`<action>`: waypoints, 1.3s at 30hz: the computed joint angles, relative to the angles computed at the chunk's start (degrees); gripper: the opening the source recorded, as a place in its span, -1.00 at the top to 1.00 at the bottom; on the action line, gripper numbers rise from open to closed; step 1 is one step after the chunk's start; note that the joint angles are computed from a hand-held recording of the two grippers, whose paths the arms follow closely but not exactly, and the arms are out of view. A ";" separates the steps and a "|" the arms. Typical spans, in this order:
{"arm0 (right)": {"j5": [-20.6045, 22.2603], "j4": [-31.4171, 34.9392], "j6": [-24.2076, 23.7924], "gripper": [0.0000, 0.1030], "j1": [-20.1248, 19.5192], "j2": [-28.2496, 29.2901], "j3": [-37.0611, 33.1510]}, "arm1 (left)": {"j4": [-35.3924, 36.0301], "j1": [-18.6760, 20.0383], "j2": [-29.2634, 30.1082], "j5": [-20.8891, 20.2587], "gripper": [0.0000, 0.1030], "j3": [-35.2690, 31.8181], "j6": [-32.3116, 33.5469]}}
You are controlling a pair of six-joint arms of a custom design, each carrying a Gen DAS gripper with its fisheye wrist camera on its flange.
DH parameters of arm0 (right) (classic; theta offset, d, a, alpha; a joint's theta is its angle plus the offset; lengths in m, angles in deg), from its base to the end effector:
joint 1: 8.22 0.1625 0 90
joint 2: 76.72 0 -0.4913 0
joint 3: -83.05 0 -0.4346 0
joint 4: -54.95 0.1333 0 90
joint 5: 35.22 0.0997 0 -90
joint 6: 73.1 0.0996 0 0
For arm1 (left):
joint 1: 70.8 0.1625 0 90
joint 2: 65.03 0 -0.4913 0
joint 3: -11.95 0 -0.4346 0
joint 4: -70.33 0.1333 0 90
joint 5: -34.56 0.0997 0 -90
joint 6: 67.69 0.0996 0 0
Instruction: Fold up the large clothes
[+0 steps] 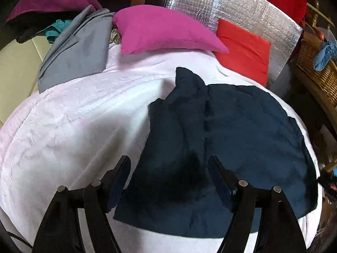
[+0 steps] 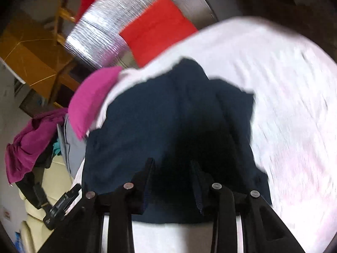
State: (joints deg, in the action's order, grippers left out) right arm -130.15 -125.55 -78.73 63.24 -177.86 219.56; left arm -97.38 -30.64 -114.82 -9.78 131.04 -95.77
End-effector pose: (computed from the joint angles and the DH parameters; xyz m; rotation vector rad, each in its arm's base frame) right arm -0.0082 -0.4169 0.4180 -0.3460 -2.5446 1.2874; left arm -0.3111 -0.5301 0.0769 0.3946 2.4616 -0.8021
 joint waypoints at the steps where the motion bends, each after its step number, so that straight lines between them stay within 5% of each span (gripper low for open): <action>1: -1.10 -1.92 0.29 0.30 0.26 1.66 -0.81 | 2.46 0.37 0.17 -0.15 -0.53 -0.59 -1.46; 3: -3.86 -2.26 1.44 0.31 0.16 4.71 -2.84 | 10.45 1.83 0.97 -1.63 -0.60 -2.82 -5.17; 6: -3.70 1.77 3.09 0.36 -1.73 7.51 -5.16 | 9.52 3.37 1.18 -4.14 -0.69 -3.15 -6.56; 9: -6.50 0.64 3.77 0.28 0.75 7.46 -5.39 | 10.60 3.80 0.51 -5.49 -0.69 -3.80 -5.36; 14: -7.96 -3.37 -1.75 0.28 8.62 12.56 -7.95 | 2.04 2.28 0.41 0.39 -0.69 -2.33 -0.85; 21: -15.01 0.29 -5.35 0.28 18.25 25.95 -19.86 | 4.97 -0.60 3.24 10.79 -0.70 -4.17 -1.73; 27: -25.92 4.48 -4.45 0.30 19.31 37.62 -30.35 | 7.14 -0.66 4.31 10.17 -0.70 -5.96 6.21; 34: -17.69 0.74 -3.27 0.31 17.25 30.95 -23.82 | -7.33 -2.03 3.87 11.18 -0.70 -2.90 12.17; 39: -22.35 -6.36 -7.18 0.31 19.38 26.14 -17.06 | -11.05 -2.89 3.89 11.61 -0.70 -2.25 13.68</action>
State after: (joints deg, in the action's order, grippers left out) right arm -152.50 -131.91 -85.91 82.62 -151.71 202.49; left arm -108.42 -33.53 -110.93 1.83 128.79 -82.09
